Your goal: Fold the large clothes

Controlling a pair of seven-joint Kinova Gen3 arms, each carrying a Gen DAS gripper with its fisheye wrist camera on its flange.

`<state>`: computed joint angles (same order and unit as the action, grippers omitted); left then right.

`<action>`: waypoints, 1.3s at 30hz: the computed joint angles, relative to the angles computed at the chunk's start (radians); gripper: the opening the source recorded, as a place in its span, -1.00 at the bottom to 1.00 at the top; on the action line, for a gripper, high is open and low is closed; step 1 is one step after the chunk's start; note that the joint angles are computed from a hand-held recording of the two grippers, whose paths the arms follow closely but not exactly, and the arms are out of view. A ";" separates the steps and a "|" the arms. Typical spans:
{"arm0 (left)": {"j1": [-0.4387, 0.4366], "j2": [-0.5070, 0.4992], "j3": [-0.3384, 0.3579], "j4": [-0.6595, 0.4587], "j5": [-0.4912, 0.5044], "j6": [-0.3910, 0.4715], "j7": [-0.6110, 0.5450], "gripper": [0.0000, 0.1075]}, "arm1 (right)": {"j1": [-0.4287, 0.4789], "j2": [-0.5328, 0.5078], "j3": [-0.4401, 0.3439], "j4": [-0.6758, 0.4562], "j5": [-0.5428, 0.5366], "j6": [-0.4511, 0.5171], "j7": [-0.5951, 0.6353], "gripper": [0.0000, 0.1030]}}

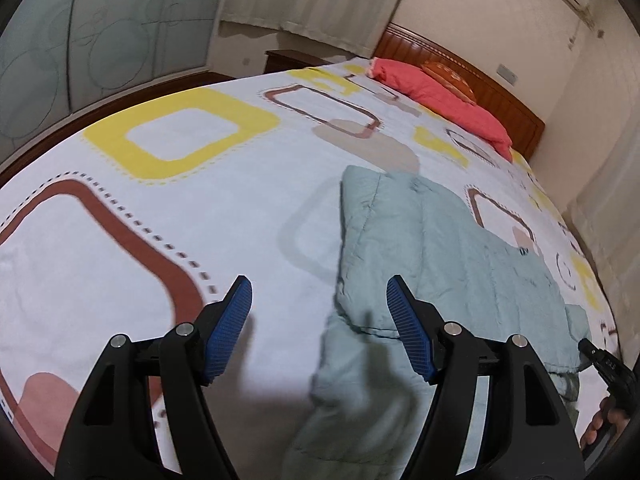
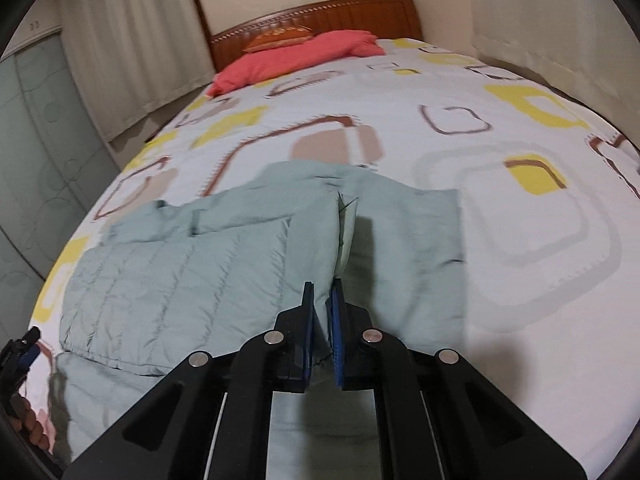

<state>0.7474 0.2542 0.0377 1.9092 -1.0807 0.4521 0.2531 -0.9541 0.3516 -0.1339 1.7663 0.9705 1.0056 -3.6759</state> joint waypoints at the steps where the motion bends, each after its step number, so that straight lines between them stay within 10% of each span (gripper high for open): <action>1: -0.002 0.010 0.009 -0.014 0.012 0.006 -0.020 0.29 | 0.006 -0.003 0.000 0.011 -0.005 -0.007 -0.002 -0.85; 8: 0.011 0.066 0.013 -0.088 0.120 0.024 -0.161 0.29 | 0.079 -0.021 -0.028 0.106 -0.008 -0.140 -0.060 -0.73; 12: 0.071 0.080 -0.064 -0.119 0.163 0.020 -0.217 0.29 | 0.022 -0.018 0.002 0.052 -0.061 -0.040 -0.037 0.07; 16: 0.057 0.100 -0.061 -0.160 0.178 0.013 -0.231 0.29 | -0.062 0.012 0.050 -0.036 -0.033 0.074 0.014 0.09; 24: 0.018 0.230 -0.030 -0.290 0.341 0.074 -0.448 0.32 | 0.058 0.137 0.012 -0.135 -0.119 -0.066 0.164 0.07; 34: 0.196 0.180 -0.227 -0.263 0.255 0.030 -0.328 0.29 | -0.004 0.122 0.105 -0.181 -0.110 -0.047 0.177 0.09; 39: 0.018 0.307 -0.031 -0.437 0.343 0.117 -0.492 0.29 | 0.085 0.197 0.076 -0.269 -0.150 -0.056 0.268 0.17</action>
